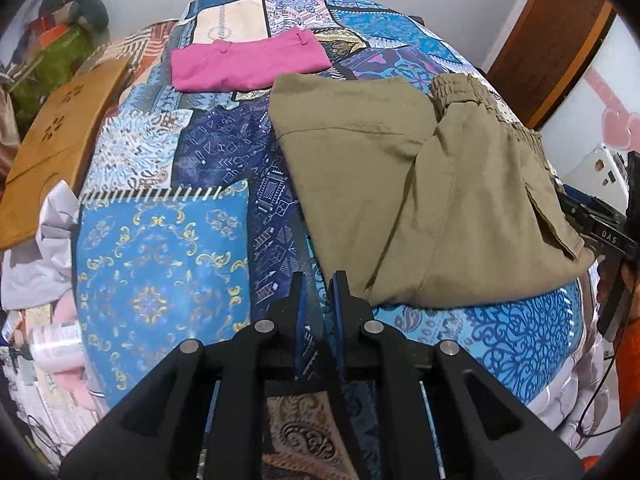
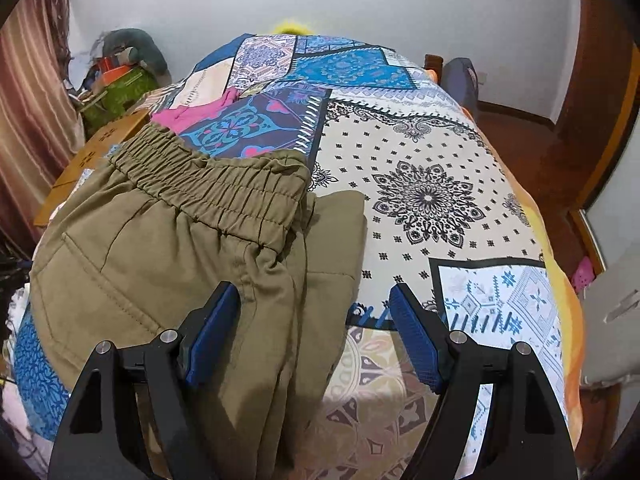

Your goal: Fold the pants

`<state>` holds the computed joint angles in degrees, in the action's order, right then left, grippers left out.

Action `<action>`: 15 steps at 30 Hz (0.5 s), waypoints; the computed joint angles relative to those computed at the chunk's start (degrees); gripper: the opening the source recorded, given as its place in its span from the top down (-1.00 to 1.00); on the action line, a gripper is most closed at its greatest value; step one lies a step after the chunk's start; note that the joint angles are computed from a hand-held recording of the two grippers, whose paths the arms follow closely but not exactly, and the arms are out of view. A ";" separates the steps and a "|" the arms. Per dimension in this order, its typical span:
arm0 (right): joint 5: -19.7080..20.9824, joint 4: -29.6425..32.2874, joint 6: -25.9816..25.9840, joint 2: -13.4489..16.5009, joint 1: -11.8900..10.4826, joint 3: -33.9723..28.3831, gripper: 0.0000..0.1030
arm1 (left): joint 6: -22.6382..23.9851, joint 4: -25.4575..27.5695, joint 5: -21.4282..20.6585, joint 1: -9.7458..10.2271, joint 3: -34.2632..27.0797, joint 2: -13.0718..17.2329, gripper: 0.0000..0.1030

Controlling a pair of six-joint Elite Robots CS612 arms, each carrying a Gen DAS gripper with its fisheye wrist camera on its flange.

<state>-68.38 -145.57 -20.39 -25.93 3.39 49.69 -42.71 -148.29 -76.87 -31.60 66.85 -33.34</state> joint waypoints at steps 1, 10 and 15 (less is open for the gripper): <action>0.15 -0.15 0.29 -0.26 -0.08 0.40 -0.45 | 0.72 0.10 0.73 -0.13 0.15 -0.32 0.79; 6.31 -0.35 -3.80 -3.03 -0.17 2.77 -0.46 | 9.99 -4.66 1.87 -0.57 -4.64 0.51 0.78; 12.81 0.27 -6.39 -2.64 0.35 1.73 -0.29 | 13.98 -3.54 -3.02 -0.29 -13.93 5.25 0.77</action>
<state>-55.57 -145.31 -26.78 -28.57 3.74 51.43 -28.73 -151.84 -79.88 -31.90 52.92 -28.09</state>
